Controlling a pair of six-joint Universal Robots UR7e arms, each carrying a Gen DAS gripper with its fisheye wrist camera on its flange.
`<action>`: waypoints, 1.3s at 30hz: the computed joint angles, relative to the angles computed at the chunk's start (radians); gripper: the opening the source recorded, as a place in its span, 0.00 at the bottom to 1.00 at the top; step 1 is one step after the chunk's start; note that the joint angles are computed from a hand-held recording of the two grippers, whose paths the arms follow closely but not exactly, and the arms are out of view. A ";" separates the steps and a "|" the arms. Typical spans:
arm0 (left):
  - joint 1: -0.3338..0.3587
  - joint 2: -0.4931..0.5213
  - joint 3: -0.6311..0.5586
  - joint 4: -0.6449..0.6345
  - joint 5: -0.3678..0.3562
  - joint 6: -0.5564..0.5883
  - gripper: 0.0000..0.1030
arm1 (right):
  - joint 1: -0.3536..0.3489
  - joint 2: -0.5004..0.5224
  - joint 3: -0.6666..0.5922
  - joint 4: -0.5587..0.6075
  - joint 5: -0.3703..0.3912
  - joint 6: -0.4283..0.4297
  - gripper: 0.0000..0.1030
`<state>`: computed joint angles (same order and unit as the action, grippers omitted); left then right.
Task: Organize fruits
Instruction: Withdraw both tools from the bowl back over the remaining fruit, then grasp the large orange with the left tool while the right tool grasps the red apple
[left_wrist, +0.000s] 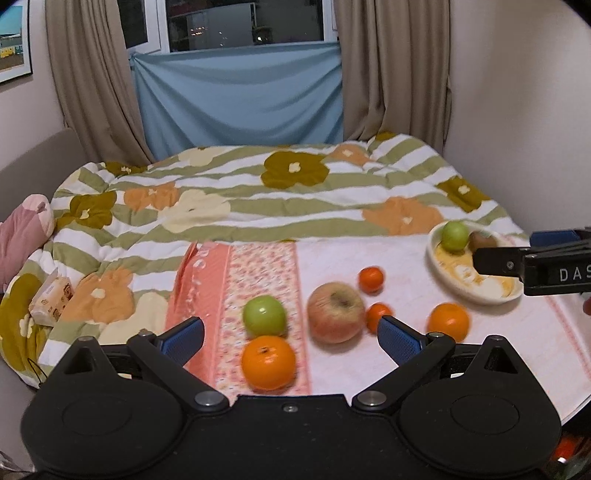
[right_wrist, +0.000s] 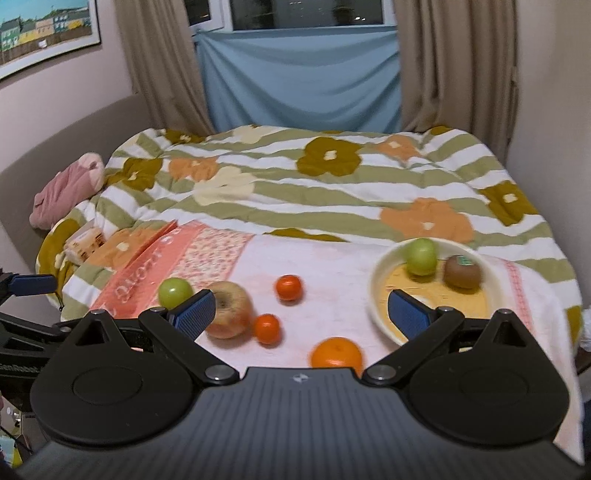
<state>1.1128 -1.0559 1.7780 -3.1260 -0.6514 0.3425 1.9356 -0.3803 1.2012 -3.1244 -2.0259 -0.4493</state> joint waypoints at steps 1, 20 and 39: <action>0.015 0.001 -0.005 -0.002 -0.013 0.017 0.99 | 0.002 0.022 -0.021 0.005 0.004 -0.002 1.00; 0.207 0.106 -0.166 0.169 -0.198 0.163 0.84 | -0.015 0.347 -0.432 0.176 0.033 -0.014 1.00; 0.230 0.115 -0.190 0.243 -0.226 0.140 0.65 | -0.026 0.462 -0.619 0.294 0.040 -0.044 1.00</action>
<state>1.3426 -0.9405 1.5878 -2.8830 -0.8778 0.4820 1.9101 0.0818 0.5820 -2.8306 -1.9864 -0.4933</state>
